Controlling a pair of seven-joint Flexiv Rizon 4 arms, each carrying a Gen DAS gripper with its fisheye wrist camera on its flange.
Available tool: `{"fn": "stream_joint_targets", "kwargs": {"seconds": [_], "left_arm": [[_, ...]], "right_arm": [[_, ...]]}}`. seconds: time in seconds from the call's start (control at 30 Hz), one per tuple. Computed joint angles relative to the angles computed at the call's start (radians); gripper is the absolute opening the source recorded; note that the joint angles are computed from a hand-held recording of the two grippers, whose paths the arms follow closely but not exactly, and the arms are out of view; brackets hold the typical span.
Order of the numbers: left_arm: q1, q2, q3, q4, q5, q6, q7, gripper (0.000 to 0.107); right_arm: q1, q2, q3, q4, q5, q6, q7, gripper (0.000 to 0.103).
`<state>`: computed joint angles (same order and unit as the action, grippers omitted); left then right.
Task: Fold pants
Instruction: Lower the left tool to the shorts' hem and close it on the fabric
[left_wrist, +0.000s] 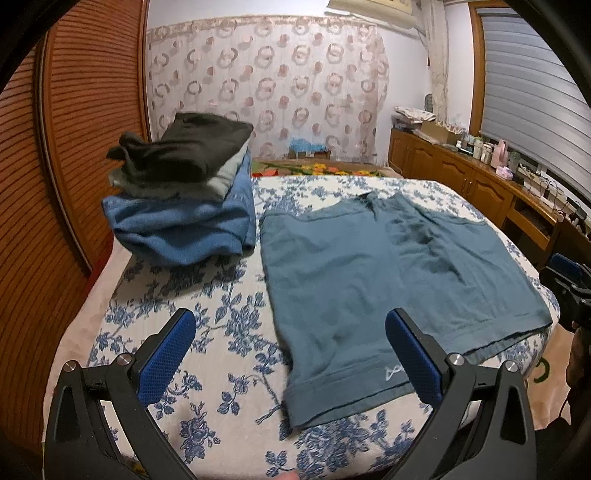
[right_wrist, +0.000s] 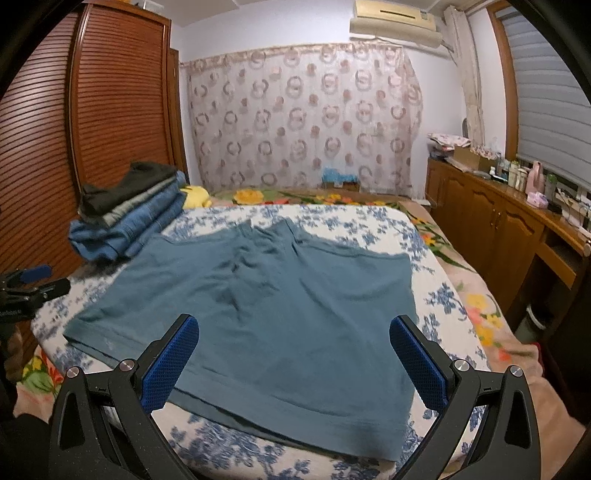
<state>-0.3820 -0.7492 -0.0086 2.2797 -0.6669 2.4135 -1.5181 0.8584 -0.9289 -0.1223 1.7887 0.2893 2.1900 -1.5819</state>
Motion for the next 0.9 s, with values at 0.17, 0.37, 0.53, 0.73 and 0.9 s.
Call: {"fn": "stream_joint_targets", "kwargs": {"seconds": [0.17, 0.37, 0.53, 0.73, 0.9], "left_arm": [[0.051, -0.006, -0.009, 0.027, 0.074, -0.010, -0.052, 0.103], [0.103, -0.022, -0.018, 0.045, 0.184, -0.013, -0.112, 0.100], [0.160, -0.018, -0.040, 0.058, 0.314, -0.028, -0.154, 0.091], [0.193, -0.024, -0.049, 0.066, 0.400, -0.045, -0.198, 0.067], [0.227, -0.026, -0.056, 0.075, 0.466, -0.029, -0.233, 0.052]], "right_arm": [[-0.001, 0.012, 0.001, 0.011, -0.010, -0.030, 0.007, 0.103], [-0.007, 0.022, 0.003, 0.026, -0.041, -0.047, 0.017, 0.103], [-0.014, 0.021, 0.004, 0.032, -0.060, -0.059, 0.029, 0.103], [-0.019, 0.024, -0.001, 0.036, -0.079, -0.084, 0.048, 0.103], [-0.025, 0.016, -0.005, 0.021, -0.118, -0.118, 0.062, 0.103]]}}
